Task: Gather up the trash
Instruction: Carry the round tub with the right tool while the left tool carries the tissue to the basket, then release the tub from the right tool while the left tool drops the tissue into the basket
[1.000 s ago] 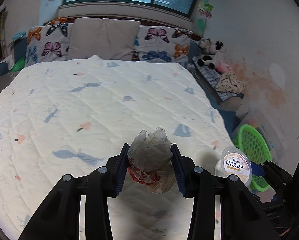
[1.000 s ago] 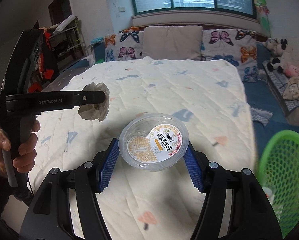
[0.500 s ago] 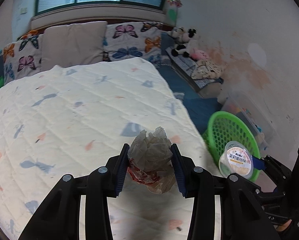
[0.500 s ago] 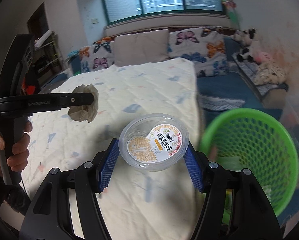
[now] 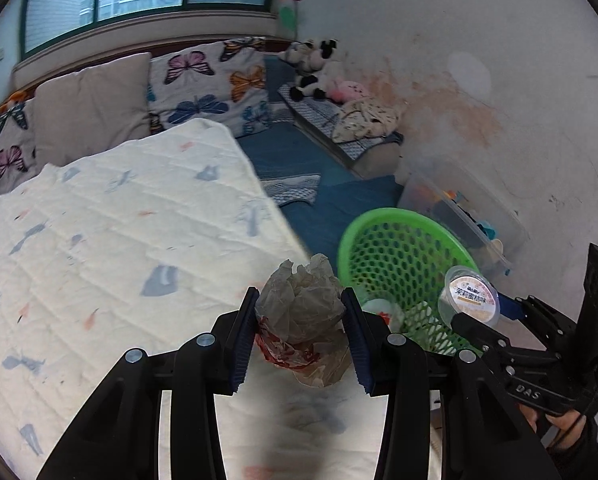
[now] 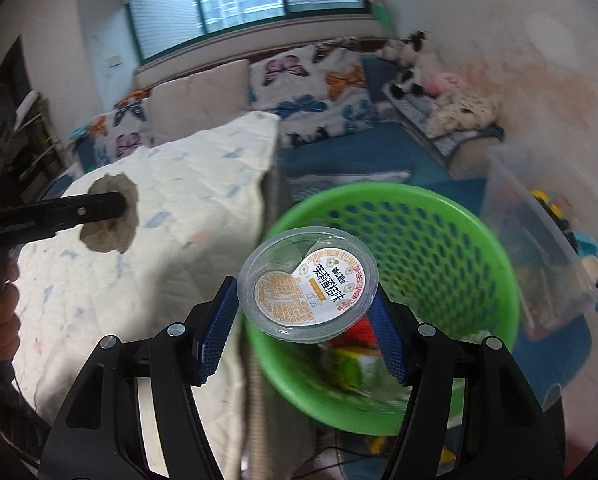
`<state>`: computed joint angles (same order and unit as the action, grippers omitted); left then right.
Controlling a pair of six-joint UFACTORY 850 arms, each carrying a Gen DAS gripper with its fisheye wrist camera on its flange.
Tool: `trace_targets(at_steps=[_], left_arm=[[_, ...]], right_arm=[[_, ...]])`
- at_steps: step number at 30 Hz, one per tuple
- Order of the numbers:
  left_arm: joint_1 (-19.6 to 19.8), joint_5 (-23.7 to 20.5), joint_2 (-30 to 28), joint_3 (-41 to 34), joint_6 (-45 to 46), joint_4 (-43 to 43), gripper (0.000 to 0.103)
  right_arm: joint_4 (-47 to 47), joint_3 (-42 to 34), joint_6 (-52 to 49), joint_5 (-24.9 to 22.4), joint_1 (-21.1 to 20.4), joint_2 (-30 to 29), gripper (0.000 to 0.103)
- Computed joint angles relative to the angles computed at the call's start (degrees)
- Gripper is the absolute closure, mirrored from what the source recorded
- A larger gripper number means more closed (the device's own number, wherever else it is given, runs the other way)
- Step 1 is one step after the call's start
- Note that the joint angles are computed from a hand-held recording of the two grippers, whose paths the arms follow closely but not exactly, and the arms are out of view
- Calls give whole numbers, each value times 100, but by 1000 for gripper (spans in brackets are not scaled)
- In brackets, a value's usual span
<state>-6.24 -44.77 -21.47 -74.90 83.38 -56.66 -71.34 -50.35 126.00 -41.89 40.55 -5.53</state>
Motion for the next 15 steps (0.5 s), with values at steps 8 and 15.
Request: trace_targets(at_steps=[8, 15], left_arm=[[-290, -28, 33, 50, -121, 146, 62], [-463, -50, -20, 53, -262, 246, 62]], right_arm=[[276, 370, 180, 46, -161, 246, 38], [355, 498, 246, 57, -250, 301, 32]])
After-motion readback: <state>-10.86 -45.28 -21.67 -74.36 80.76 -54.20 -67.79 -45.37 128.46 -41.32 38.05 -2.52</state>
